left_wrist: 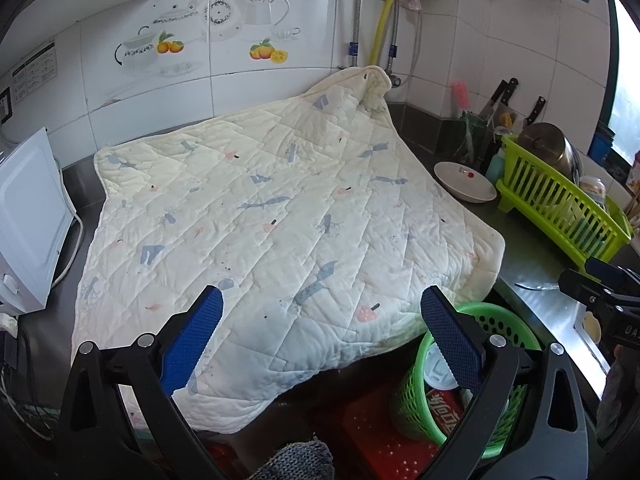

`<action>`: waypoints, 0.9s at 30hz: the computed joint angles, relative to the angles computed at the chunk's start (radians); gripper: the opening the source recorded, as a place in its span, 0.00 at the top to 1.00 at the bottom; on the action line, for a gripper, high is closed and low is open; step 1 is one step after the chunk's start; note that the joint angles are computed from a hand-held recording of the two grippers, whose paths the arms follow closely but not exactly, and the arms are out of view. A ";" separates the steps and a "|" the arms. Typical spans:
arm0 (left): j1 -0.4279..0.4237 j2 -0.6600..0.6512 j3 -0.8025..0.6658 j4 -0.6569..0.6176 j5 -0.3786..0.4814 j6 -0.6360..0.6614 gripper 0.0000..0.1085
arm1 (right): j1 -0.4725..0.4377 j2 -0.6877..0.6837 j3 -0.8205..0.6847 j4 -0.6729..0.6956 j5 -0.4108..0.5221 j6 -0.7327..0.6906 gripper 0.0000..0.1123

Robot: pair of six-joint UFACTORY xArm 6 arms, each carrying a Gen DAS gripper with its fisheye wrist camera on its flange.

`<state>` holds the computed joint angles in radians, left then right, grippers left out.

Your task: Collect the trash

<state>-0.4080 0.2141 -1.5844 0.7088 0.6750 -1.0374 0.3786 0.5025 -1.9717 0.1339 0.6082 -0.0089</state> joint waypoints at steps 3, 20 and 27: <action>-0.001 0.002 -0.001 -0.001 -0.001 0.002 0.10 | -0.001 -0.002 0.006 0.004 -0.004 -0.003 0.15; -0.002 0.000 0.001 0.000 0.003 -0.005 0.10 | 0.005 -0.009 0.022 0.008 -0.012 -0.009 0.15; -0.003 -0.002 0.003 0.004 0.004 -0.003 0.10 | 0.006 -0.007 0.018 0.012 -0.010 -0.012 0.15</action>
<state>-0.4107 0.2125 -1.5811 0.7127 0.6794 -1.0405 0.3850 0.4956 -1.9539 0.1455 0.5984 -0.0205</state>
